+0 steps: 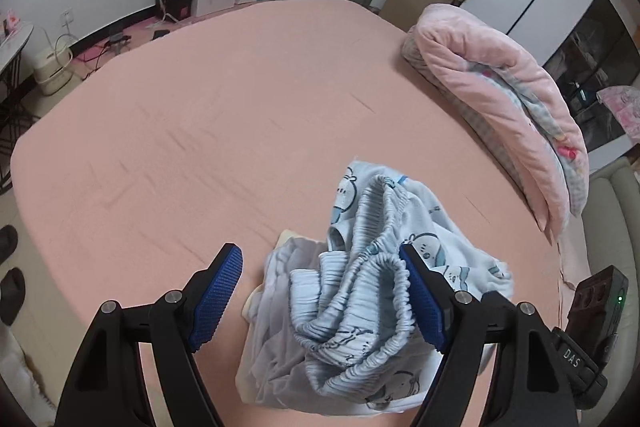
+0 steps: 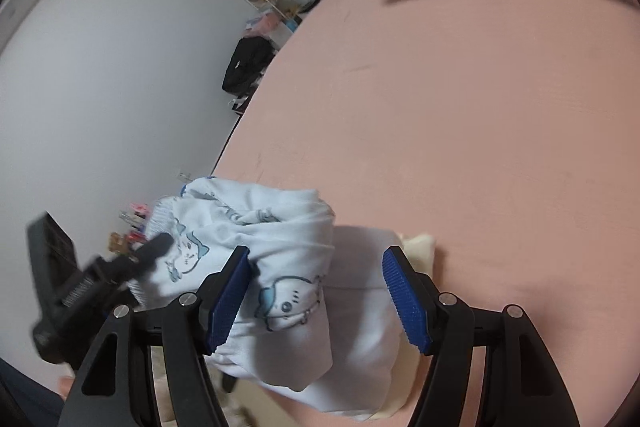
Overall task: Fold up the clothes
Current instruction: 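Lower the folded pants onto the clothes stack and open both grippers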
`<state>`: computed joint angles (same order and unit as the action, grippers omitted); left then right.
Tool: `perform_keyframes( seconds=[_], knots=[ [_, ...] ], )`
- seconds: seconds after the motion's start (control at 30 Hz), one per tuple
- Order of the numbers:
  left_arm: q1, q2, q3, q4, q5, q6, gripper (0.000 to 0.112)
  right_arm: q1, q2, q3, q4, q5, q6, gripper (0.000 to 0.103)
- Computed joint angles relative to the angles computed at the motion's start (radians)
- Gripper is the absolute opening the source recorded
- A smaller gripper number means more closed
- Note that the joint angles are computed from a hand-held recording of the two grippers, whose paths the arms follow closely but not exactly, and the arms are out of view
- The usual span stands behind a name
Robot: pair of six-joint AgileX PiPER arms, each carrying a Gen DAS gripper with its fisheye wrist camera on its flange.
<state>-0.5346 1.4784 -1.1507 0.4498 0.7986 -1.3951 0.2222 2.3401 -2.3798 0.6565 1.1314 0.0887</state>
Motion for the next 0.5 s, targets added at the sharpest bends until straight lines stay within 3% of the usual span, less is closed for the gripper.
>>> perform_keyframes(
  seconds=[0.13, 0.33, 0.5],
  knots=[
    [0.004, -0.021, 0.074, -0.001, -0.06, -0.044, 0.08, 0.015, 0.0, 0.018, -0.02, -0.015, -0.021, 0.07],
    [-0.069, -0.018, 0.074, 0.099, 0.01, -0.12, 0.084, 0.034, -0.016, 0.06, -0.059, -0.049, -0.064, 0.074],
    [-0.068, -0.064, 0.102, 0.098, -0.05, -0.157, 0.083, 0.036, -0.056, 0.112, -0.041, -0.11, -0.104, 0.076]
  ],
)
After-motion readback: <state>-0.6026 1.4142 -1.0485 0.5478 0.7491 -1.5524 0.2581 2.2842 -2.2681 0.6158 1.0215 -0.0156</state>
